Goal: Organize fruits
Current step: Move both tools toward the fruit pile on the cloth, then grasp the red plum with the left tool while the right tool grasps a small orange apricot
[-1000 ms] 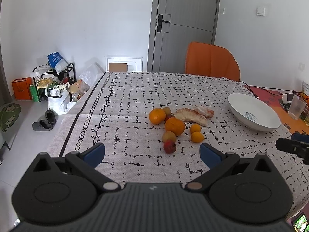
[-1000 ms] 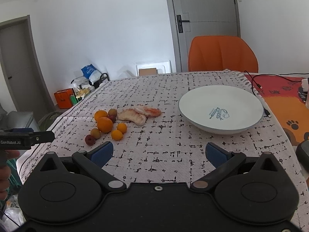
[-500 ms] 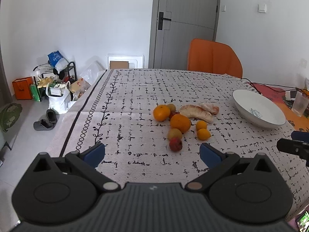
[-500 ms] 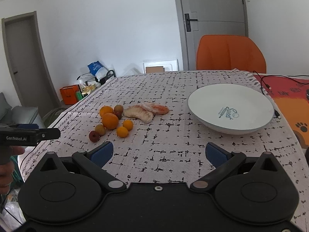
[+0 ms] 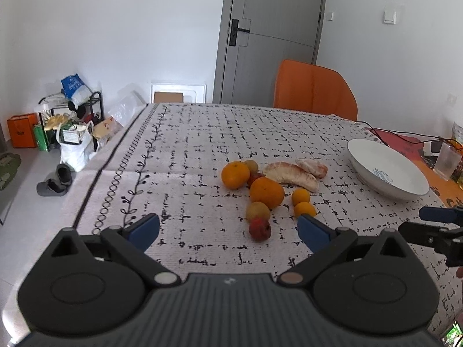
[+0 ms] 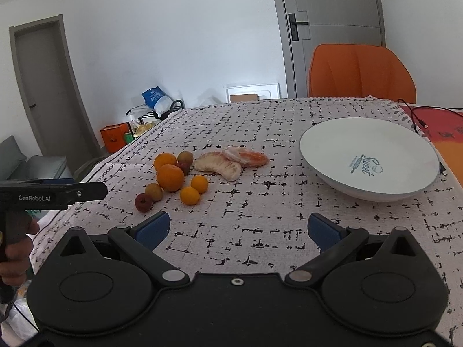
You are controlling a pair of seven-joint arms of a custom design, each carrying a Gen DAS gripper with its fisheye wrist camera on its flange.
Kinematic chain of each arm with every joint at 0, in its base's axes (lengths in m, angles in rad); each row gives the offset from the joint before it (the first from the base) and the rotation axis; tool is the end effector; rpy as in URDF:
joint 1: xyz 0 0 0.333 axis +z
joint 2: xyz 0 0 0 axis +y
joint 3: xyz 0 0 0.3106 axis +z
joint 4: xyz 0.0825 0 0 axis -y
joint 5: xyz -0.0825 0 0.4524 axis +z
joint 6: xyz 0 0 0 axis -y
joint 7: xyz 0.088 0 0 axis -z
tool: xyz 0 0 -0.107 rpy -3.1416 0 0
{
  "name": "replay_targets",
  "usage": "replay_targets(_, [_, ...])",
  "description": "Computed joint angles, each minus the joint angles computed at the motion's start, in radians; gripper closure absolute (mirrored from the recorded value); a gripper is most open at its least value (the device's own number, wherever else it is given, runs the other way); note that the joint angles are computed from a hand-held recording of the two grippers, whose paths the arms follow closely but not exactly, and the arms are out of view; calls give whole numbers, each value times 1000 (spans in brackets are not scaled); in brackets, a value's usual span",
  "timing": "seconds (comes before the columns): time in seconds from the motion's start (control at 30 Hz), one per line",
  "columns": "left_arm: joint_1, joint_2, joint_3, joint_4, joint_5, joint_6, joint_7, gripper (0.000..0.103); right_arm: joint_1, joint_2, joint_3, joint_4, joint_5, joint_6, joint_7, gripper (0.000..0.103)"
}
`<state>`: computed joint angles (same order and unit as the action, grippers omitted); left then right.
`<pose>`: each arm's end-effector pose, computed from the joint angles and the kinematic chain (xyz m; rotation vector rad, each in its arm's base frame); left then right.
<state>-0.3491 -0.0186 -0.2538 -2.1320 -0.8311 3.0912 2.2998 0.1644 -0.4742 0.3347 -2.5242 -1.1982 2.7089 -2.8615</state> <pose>0.5538 -0.3080 0.4722 -1.2367 2.1433 -1.2343 0.4235 0.2679 0.4436 -1.2767 1.8210 -0.8456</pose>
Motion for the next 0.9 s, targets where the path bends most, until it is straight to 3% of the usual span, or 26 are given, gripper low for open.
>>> replay_targets(0.27, [21,53,-29,44,-54,-12,34,18,-23,36,-15,15,-77,47,61,2])
replay_targets(0.47, [50,86,-57,69,-26,-44,11,35,-29,77,-52,33,-134,117,112,19])
replay_targets(0.9, [95,145,-112,120,-14,-80,20,60,-25,124,-94,54,-199,174,169,26])
